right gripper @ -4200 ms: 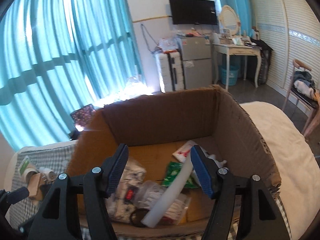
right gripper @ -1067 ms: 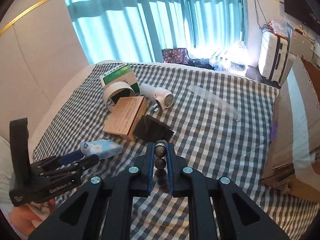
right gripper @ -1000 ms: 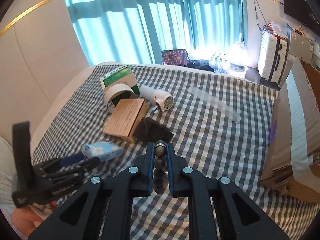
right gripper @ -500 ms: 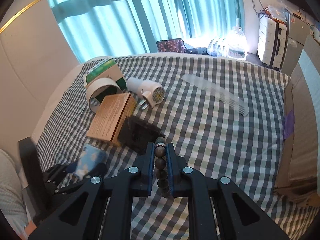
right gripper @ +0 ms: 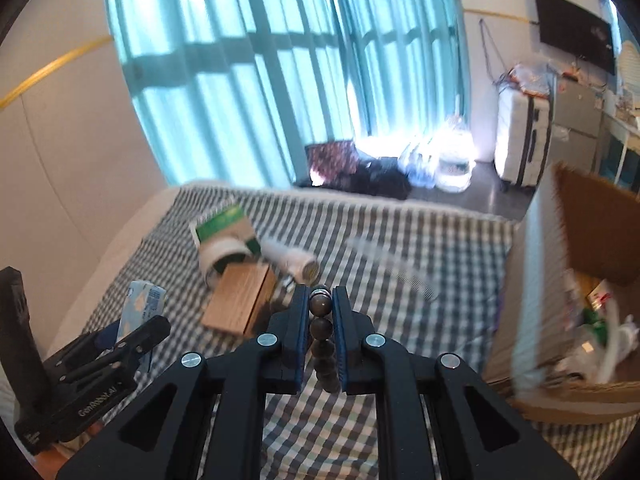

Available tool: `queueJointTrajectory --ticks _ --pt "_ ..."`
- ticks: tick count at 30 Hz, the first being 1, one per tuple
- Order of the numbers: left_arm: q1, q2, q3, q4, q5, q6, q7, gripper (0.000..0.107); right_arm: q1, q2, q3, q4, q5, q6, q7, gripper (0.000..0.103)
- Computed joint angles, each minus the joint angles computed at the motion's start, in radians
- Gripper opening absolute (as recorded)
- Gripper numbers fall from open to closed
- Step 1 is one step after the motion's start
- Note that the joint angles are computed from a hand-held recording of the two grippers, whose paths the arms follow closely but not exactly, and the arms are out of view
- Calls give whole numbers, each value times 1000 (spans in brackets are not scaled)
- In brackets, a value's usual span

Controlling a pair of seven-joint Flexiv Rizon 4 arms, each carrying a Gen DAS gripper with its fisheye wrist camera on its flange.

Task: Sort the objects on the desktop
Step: 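Carry the tissue pack and bracelet into the box and release both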

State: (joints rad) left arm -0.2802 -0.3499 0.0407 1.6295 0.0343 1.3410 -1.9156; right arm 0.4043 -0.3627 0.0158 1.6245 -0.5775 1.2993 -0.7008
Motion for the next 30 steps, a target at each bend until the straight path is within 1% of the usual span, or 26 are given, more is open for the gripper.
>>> queueJointTrajectory --ticks 1,3,5,7,8,10,11,12,15,16,17,18,20,22,23,24,25,26,27,28,29,30 --pt "-21 -7 19 -35 26 -24 -14 53 11 11 -25 10 -30 13 27 12" --pt "-33 -26 12 -91 44 -59 -4 53 10 29 -49 20 -65 47 69 11" --pt "-32 -51 -22 -149 31 -91 36 53 -11 44 -48 27 -60 73 86 11" --pt "-47 -91 -40 -227 25 -135 60 53 -33 61 -49 39 -54 106 99 11" --pt "-56 -115 -52 -271 19 -148 74 53 -37 72 -63 48 -66 118 120 11" --pt "-53 -162 -104 -344 -22 -157 145 53 -33 102 -122 79 -144 137 208 11" --pt "-62 -191 -120 -394 -37 -168 176 53 -40 112 -134 85 -177 133 240 11" --pt "-72 -217 -133 -440 -50 -182 209 53 -43 131 -161 102 -236 125 298 11" --pt "-114 -307 -164 -587 -88 -212 291 53 -83 170 -179 136 -324 81 392 11" --pt "-132 -341 -168 -637 -101 -215 305 53 -95 180 -185 144 -357 51 428 11" --pt "-145 -370 -175 -685 -117 -235 326 53 -107 189 -190 148 -393 18 466 11" --pt "-160 -406 -181 -745 -130 -277 353 53 -119 195 -191 151 -420 -25 485 11" --pt "-204 -470 -159 -853 -132 -339 369 53 -147 196 -178 148 -418 -91 487 11" --pt "-222 -520 -166 -923 -146 -385 417 53 -174 190 -160 144 -397 -141 503 12" --pt "-223 -543 -184 -947 -162 -399 456 54 -185 191 -152 145 -388 -175 539 12" --pt "-229 -566 -187 -976 -172 -414 481 54 -194 191 -139 141 -367 -217 549 12" --pt "-235 -583 -181 -1000 -178 -430 493 55 -207 190 -129 140 -364 -232 554 12" --pt "-241 -605 -173 -1039 -183 -467 505 55 -217 188 -120 134 -370 -248 557 17" --pt "-243 -624 -169 -1070 -192 -501 514 61 -220 187 -113 127 -392 -292 579 24" --pt "-239 -634 -176 -1082 -206 -522 526 79 -229 189 -105 126 -411 -303 598 47" --pt "-234 -643 -184 -1096 -226 -555 535 90 -240 192 -99 129 -436 -303 631 68" --pt "-231 -646 -193 -1100 -243 -579 545 103 -254 194 -94 134 -462 -285 673 72"
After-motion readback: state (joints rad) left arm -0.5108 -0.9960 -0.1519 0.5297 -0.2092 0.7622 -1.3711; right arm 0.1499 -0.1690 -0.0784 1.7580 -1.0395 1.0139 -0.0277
